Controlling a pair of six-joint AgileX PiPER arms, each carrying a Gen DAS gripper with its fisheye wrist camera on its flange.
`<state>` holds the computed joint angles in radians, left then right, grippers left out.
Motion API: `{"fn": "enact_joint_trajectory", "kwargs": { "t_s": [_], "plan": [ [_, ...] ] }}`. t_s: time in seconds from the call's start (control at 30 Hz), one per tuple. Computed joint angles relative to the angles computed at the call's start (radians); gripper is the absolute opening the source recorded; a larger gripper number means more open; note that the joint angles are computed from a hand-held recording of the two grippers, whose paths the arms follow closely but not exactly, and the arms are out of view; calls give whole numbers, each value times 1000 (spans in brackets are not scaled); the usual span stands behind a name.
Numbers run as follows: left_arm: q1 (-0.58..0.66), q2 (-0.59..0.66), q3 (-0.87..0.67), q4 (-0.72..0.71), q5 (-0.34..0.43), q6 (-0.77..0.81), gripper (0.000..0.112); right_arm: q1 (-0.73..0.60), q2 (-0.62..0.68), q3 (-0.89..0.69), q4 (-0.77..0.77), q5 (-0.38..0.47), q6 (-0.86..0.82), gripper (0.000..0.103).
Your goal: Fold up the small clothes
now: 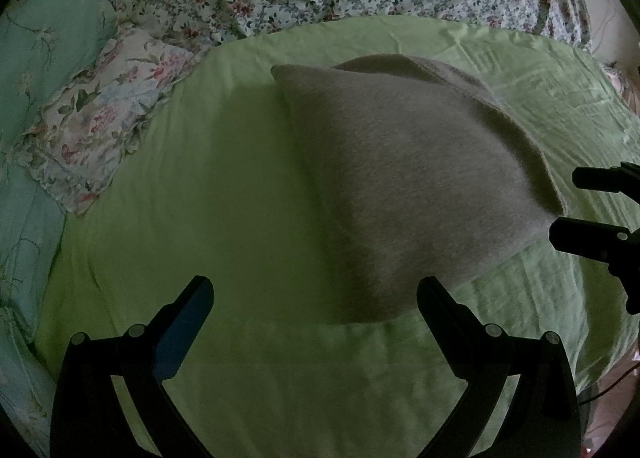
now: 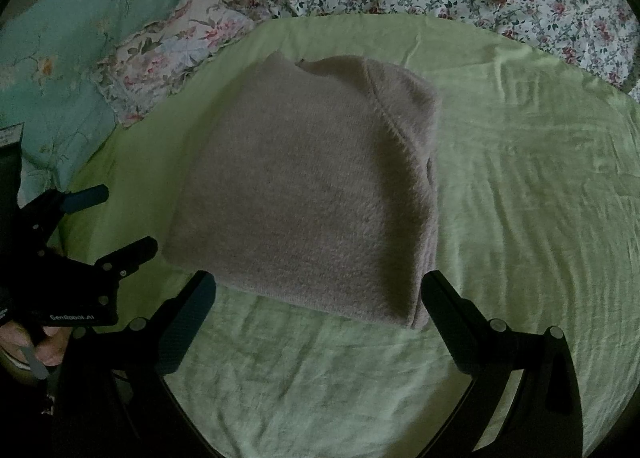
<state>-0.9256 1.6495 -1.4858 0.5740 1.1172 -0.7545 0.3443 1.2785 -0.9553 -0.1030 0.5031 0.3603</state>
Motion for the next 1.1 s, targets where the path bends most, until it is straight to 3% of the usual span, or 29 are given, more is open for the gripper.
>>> {"fn": "enact_joint_trajectory", "kwargs": {
  "t_s": [1.1],
  "plan": [
    [6,13,-29,-7,5,28,102,16,-6,-9,-37,11,51,102]
  ]
}}
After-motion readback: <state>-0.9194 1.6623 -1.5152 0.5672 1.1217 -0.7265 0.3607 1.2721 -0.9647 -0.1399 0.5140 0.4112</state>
